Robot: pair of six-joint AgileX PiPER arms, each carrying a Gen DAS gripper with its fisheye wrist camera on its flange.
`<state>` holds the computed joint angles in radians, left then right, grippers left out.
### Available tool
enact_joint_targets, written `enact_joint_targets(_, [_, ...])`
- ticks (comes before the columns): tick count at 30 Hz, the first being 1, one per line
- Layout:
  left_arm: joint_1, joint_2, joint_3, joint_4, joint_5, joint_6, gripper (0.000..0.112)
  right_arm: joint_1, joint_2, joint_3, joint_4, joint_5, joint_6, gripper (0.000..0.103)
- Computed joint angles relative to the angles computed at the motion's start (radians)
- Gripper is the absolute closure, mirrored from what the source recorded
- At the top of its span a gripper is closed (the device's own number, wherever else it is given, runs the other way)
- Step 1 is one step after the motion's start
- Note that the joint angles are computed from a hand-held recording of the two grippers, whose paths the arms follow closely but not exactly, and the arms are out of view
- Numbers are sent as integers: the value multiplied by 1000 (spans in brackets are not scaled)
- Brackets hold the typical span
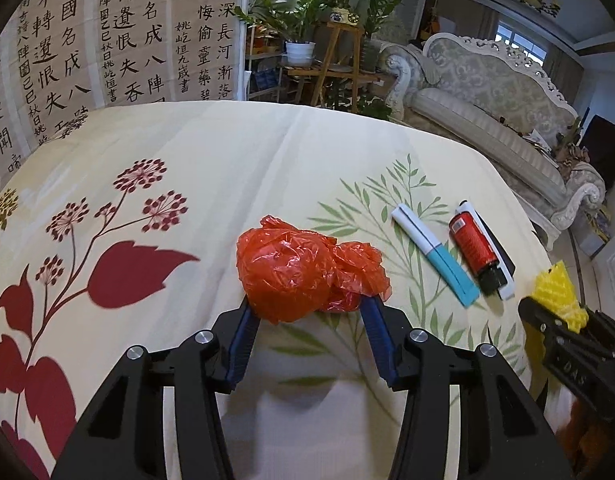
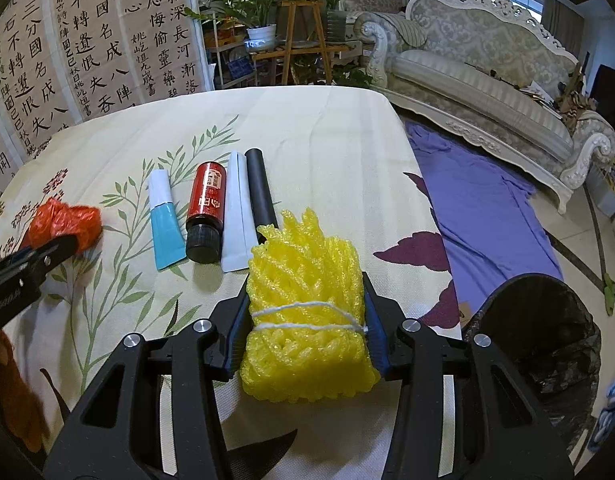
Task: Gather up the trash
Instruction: 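Carry the orange bag and yellow net over the bin and open both grippers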
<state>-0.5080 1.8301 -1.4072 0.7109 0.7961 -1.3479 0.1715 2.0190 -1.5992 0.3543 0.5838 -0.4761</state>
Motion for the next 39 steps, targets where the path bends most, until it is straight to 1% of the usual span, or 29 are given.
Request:
enact_joint_targets(4, [-16,-21,26,20,8,-28,62,-9,-16,23,33,-15,-25,58])
enact_joint_targets(8, [-55,-39,42,66,40,-64,62,-17,-69,97,70,-54,-68,58])
enact_joint_targets(13, [-98,-59,52,84,50,-93,62,-41,-151,197,138,-87,-149,58])
enact_joint_targets(16, [-127,-57,40,87,54,-96,62,-80,-215,264,191,-105,-211,58])
enact_joint_targets(21, [-196,-41,-6,94,55,-89,62,-151,-281,323,237,-111,-265,58])
enact_joint_targets(25, [-252,10,-92,91,59,-52,62,-229,-320,368,276,-118,-315,58])
enact_joint_targets(28, [-291,60,-165,82,70,-25,62,-275,-325,384,283,-126,-328,58])
enact_joint_targets(36, [-338,267,-484,-24,106,157,62,-409,-292,372,326,-141,-378,58])
enact_joint_targets(39, [-351,366,-644,-56,150,235,62,-446,-267,354,341,-145,-394,58])
